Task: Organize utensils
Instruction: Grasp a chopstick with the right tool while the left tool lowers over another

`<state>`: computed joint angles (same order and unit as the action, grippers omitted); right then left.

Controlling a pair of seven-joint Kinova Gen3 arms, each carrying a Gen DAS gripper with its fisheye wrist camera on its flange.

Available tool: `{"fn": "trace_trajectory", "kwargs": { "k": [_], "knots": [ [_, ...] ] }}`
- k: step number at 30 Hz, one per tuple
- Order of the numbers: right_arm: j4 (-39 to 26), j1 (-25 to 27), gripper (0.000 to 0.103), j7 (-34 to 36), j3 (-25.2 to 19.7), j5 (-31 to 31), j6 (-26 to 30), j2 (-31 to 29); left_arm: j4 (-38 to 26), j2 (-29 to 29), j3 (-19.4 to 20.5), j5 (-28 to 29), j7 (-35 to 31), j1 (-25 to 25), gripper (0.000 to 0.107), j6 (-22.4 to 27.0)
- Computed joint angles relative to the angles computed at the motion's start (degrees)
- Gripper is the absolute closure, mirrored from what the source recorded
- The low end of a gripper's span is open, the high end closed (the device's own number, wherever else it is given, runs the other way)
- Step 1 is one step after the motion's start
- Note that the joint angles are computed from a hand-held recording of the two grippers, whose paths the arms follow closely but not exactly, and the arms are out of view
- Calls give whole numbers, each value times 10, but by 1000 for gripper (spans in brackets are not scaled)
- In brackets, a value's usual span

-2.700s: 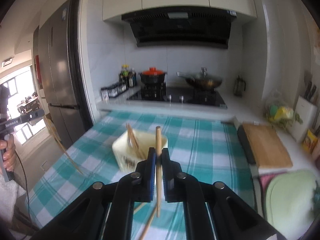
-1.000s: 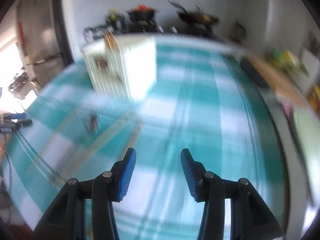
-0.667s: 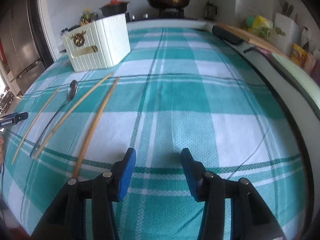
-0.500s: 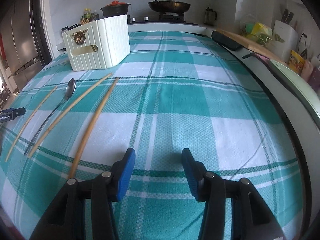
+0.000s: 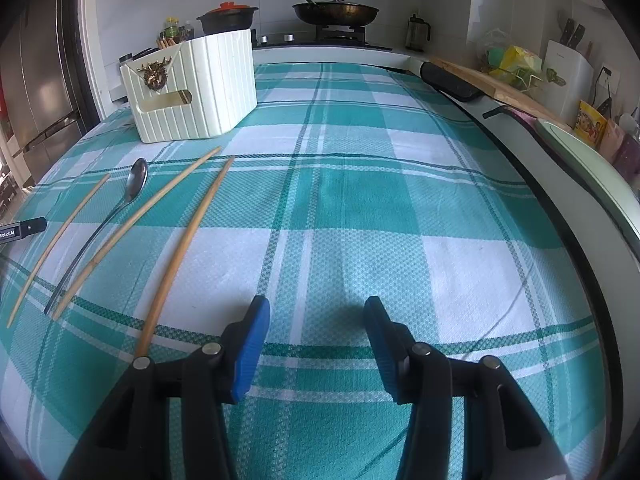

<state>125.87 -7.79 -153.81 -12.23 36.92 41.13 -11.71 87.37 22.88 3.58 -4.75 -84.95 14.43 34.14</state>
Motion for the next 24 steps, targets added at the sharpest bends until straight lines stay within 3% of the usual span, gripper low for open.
{"fn": "trace_trajectory", "kwargs": {
  "k": [9,12,15,19,24],
  "knots": [
    [-4,2,53,-16,-5,-2,9,1,1,0,1,4,-2,-2,5,-1],
    [-20,-1,53,-30,5,-35,17,2,1,0,1,4,-4,-3,5,-1],
    [-26,-12,53,9,33,-89,-25,-8,1,0,1,4,-4,-2,5,-1],
    [-56,-24,53,91,28,-138,-45,17,1,0,1,5,-4,-2,5,-1],
    [-98,-52,53,120,19,-130,-10,76,1,0,1,5,-4,-2,5,-1]
  ]
}}
